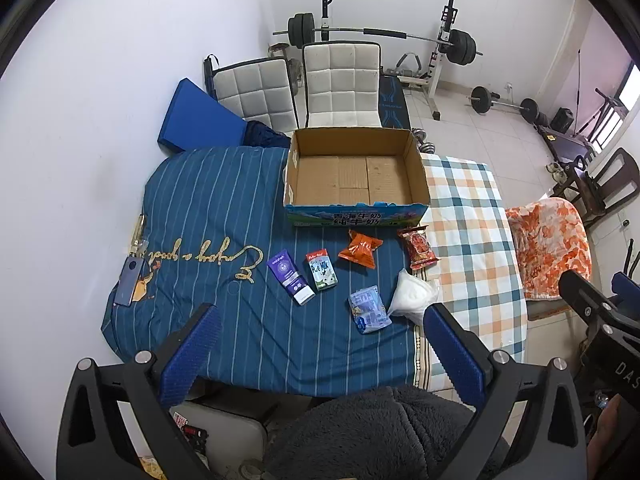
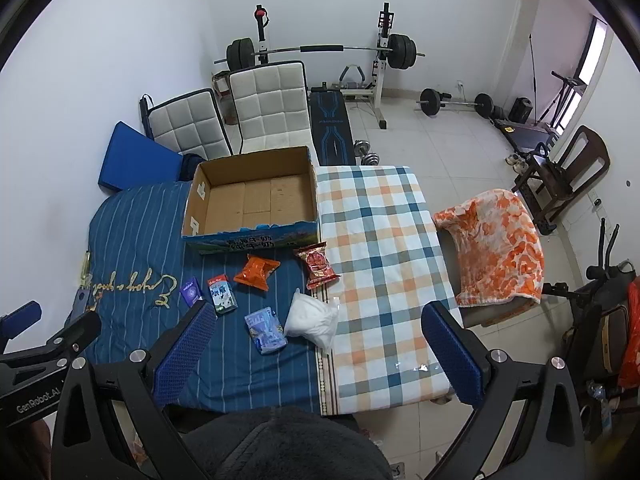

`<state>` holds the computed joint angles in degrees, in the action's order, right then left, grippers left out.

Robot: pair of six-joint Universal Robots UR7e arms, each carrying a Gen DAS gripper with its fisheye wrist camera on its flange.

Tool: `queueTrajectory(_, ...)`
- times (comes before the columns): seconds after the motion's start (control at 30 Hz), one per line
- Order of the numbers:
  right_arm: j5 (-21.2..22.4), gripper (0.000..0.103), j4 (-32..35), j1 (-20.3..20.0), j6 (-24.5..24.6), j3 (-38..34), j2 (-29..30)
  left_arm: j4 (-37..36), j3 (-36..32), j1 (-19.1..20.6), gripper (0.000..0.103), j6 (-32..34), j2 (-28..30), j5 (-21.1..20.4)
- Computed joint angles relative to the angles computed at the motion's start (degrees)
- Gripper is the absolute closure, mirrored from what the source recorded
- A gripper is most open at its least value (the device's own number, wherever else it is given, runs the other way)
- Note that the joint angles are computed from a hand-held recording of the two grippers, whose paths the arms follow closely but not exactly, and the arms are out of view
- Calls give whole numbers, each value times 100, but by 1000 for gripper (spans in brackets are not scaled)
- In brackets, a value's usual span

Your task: Organize soft objects

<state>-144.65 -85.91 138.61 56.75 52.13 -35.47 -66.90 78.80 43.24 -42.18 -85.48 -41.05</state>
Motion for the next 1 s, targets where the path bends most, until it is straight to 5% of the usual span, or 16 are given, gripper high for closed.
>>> queueTrajectory(1.0,-113,0,69,82,285,218,-210,-121,116,-182,0,97,-43,50)
